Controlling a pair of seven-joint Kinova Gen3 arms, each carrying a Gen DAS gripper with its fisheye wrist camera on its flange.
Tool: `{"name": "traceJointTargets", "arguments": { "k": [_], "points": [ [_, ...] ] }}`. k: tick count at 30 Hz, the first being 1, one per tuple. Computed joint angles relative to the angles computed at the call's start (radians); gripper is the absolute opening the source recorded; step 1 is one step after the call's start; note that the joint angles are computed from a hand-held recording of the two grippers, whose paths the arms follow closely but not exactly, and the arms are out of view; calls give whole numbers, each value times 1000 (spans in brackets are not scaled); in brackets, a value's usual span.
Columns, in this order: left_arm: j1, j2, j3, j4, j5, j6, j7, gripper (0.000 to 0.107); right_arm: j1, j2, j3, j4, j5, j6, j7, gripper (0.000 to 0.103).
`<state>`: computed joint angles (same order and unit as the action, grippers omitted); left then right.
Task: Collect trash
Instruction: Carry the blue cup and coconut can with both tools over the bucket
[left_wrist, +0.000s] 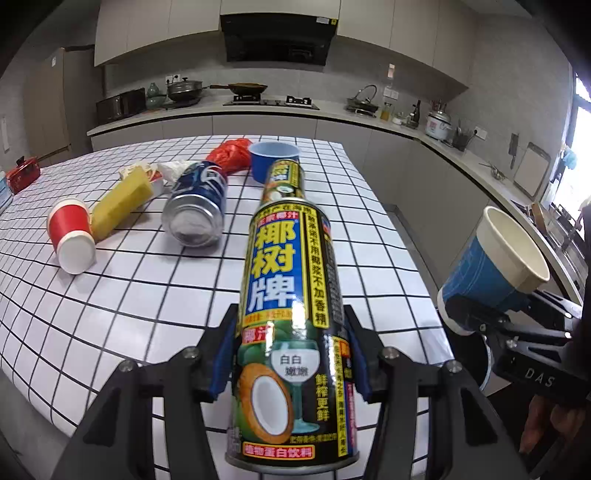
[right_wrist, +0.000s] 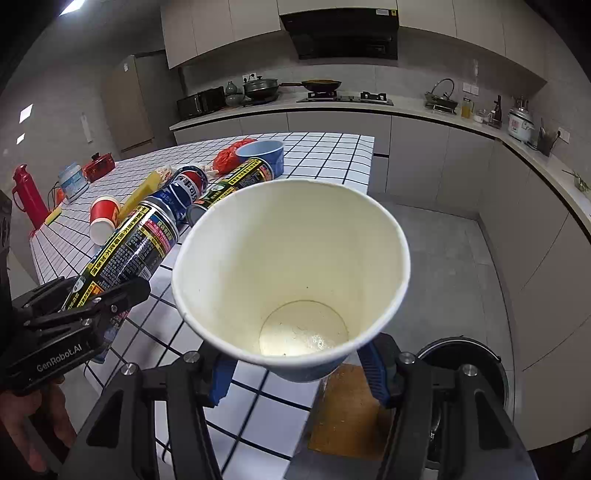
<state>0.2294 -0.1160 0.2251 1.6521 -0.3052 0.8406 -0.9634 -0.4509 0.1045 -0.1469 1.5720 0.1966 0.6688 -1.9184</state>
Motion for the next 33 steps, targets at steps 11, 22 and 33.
{"name": "traceJointTargets", "arguments": {
  "k": [11, 22, 33],
  "points": [
    [66, 45, 48, -46, -80, 25, 101, 54, 69, -65, 11, 64, -66, -19, 73, 61],
    [223, 150, 61, -146, -168, 43, 194, 54, 191, -141, 62, 131, -158, -16, 195, 61],
    [419, 279, 13, -270, -239, 72, 275, 54, 327, -194, 161, 182, -320, 13, 443, 61]
  ]
}}
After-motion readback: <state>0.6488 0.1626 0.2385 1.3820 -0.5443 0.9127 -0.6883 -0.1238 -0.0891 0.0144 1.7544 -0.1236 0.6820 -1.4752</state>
